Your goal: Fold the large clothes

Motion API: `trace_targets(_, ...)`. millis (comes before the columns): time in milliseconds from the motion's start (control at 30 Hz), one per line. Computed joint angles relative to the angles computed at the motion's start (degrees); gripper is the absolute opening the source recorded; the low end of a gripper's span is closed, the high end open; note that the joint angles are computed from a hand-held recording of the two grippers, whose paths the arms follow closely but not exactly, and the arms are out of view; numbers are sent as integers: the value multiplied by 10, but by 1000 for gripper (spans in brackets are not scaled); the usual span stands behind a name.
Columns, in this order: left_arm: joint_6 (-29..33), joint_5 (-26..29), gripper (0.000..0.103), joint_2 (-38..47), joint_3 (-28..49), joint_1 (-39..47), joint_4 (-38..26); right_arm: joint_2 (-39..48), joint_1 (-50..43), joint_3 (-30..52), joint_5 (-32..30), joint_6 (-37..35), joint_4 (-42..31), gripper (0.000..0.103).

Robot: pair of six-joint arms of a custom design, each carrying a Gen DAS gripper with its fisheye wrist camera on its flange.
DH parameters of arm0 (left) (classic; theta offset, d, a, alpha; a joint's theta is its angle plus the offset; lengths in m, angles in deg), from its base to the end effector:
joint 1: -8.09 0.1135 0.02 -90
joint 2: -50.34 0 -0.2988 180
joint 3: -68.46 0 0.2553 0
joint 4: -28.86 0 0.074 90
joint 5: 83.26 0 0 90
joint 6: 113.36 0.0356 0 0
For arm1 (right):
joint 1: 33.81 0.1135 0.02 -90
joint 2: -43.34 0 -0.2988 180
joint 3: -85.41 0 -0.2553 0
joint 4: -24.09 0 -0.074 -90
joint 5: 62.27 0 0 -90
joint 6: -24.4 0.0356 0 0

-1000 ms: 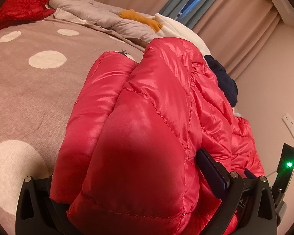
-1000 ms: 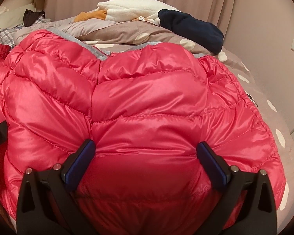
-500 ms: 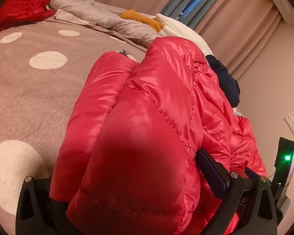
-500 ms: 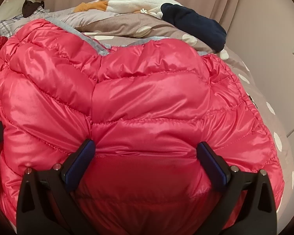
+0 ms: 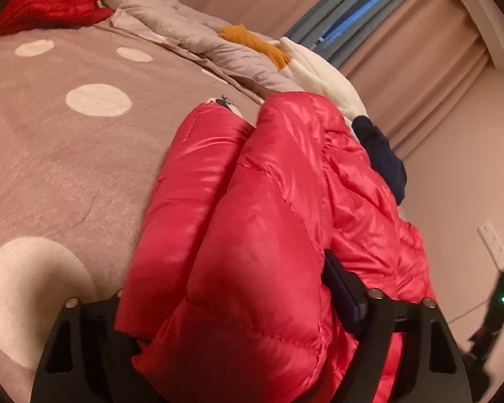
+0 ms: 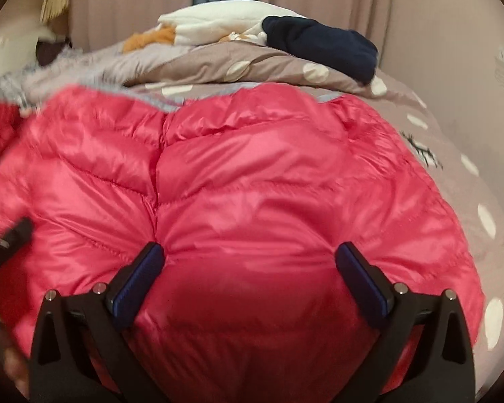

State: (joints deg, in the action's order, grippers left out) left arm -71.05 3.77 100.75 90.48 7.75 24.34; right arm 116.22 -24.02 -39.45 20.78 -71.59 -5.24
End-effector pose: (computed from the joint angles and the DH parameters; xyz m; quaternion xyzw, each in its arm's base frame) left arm 0.1462 0.0010 0.1629 -0.3640 0.7993 -0.1736 0.4456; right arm 0.2453 0.0467 0.2412 -0.1495 0.9171 0.0685 0.3632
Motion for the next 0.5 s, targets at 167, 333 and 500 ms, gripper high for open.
trace_targets(167, 7, -22, 64, -24, 26, -15, -62, -48, -194, 23, -207, 86, -54, 102)
trace_targets(333, 48, -175, 54, -33, 68, -125, -133, -2, -366, 49, -304, 137, -88, 102)
trace_targets(500, 56, -140, 51, -59, 65, -89, -148, 77, -434, 51, -374, 118, -131, 103)
